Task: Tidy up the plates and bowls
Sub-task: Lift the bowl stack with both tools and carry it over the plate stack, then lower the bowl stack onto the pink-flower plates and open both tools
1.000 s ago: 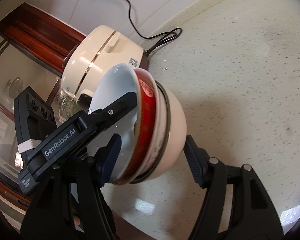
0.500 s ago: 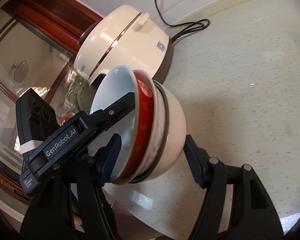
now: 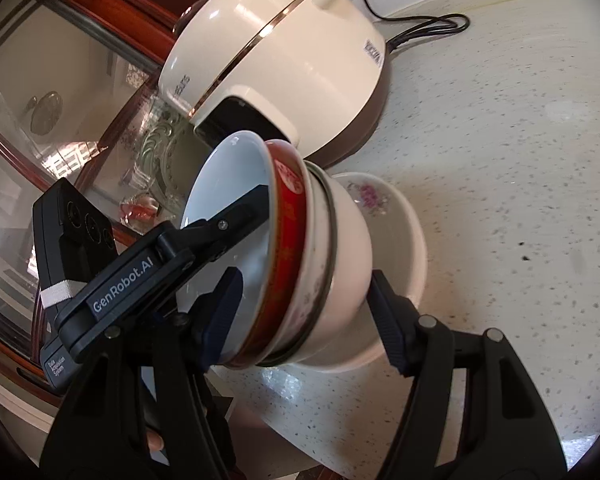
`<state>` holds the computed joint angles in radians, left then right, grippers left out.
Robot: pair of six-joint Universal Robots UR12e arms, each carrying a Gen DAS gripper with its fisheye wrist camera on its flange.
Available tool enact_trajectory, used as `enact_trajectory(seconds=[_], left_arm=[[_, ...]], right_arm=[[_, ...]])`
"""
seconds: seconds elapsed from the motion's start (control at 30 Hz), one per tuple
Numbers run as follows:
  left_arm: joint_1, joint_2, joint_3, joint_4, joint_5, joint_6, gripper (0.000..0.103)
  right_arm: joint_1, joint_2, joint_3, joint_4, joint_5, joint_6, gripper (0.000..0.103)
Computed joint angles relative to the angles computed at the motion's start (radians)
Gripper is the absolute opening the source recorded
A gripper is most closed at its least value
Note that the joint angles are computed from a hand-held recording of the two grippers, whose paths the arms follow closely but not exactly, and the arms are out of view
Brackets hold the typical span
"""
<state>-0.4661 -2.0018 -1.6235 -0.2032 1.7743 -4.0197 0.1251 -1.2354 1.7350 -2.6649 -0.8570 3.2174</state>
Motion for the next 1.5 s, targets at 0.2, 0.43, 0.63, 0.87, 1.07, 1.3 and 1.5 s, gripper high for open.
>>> enact_trajectory(seconds=[0.2, 0.43, 0.63, 0.87, 1.07, 1.3, 1.5], left_arm=[[0.005, 0.003, -0.014, -0.002, -0.007, -0.012, 0.049], [0.01, -0.006, -0.01, -0.005, -0.024, -0.03, 0.05], [0.005, -0.003, -0.008, -0.017, 0.008, -0.04, 0.054], [-0.001, 0.003, -0.015, -0.004, 0.052, -0.064, 0.075], [-0.005, 0.005, -0.027, 0.022, 0.083, -0.092, 0.079], [-0.053, -0.005, -0.026, 0.103, 0.256, -0.019, 0.097], [-0.086, -0.013, -0.028, 0.18, 0.309, 0.057, 0.103]], right_arm=[[0.012, 0.013, -0.015, 0.023, -0.004, -0.002, 0.068], [0.016, 0.021, -0.027, 0.035, -0.024, -0.007, 0.068], [0.025, 0.023, -0.034, 0.054, -0.037, -0.034, 0.068], [0.081, -0.006, -0.028, -0.086, -0.293, -0.162, 0.076], [0.054, -0.019, -0.008, -0.123, -0.274, -0.129, 0.077], [0.005, -0.035, 0.055, -0.252, -0.225, -0.031, 0.084], [-0.012, -0.061, 0.119, -0.358, -0.244, -0.041, 0.09]])
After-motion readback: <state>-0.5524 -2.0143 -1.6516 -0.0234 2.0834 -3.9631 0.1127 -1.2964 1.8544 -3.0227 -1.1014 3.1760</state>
